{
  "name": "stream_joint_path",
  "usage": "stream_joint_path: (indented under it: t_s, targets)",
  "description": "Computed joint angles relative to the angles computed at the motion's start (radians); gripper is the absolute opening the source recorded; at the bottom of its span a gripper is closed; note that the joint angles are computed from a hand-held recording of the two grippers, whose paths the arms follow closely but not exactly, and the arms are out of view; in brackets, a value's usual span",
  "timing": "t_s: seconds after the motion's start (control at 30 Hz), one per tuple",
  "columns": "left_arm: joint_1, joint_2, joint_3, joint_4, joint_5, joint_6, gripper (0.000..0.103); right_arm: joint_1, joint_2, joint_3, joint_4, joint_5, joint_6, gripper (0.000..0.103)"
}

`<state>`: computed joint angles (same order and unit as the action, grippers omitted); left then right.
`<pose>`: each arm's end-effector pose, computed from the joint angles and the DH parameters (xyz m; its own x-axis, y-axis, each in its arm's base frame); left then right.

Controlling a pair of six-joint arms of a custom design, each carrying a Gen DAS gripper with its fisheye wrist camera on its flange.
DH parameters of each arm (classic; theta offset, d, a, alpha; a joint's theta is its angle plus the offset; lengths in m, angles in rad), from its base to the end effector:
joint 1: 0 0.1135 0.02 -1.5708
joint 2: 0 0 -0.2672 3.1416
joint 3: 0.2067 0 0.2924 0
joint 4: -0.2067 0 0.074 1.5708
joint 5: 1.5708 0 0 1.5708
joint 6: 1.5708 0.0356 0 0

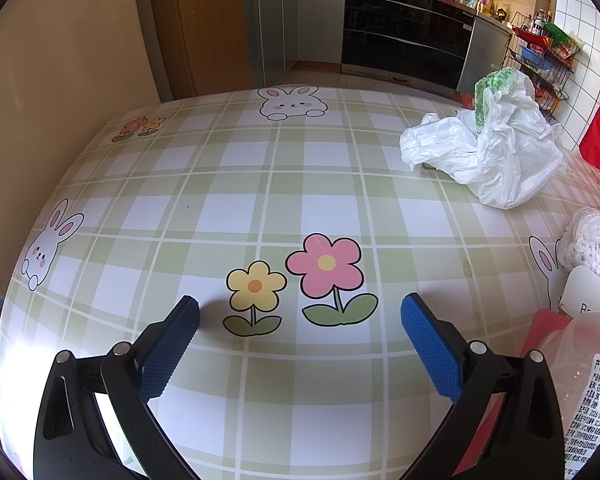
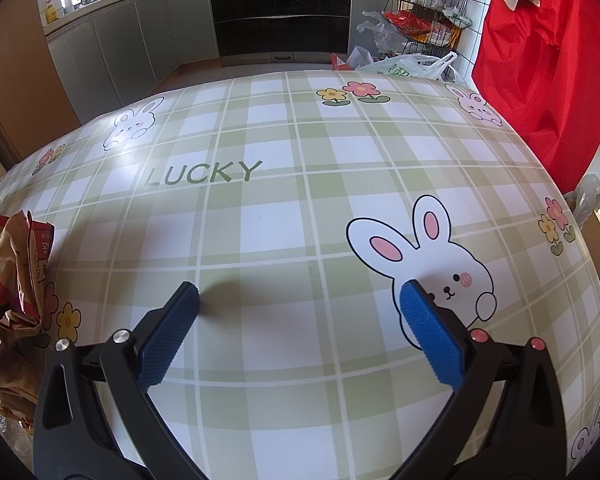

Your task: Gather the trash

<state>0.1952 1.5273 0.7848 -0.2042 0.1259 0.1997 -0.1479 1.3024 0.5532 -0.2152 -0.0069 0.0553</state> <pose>0.3184 0.0584 0.1425 -0.8041 0.0416 -0.5930 0.0399 0.9991 0.0161 0.2592 -0.0384 0.1301 -0.8036 0.1756 -0.5687 0.1882 0.9814 0.0372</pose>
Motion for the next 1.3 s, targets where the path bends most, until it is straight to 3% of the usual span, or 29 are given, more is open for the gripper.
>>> stream_joint_path:
  t_s: [1.3]
  targets:
    - [0.001, 0.001, 0.001, -0.001, 0.001, 0.000, 0.098, -0.009, -0.004, 0.000, -0.004, -0.005, -0.007, 0.099]
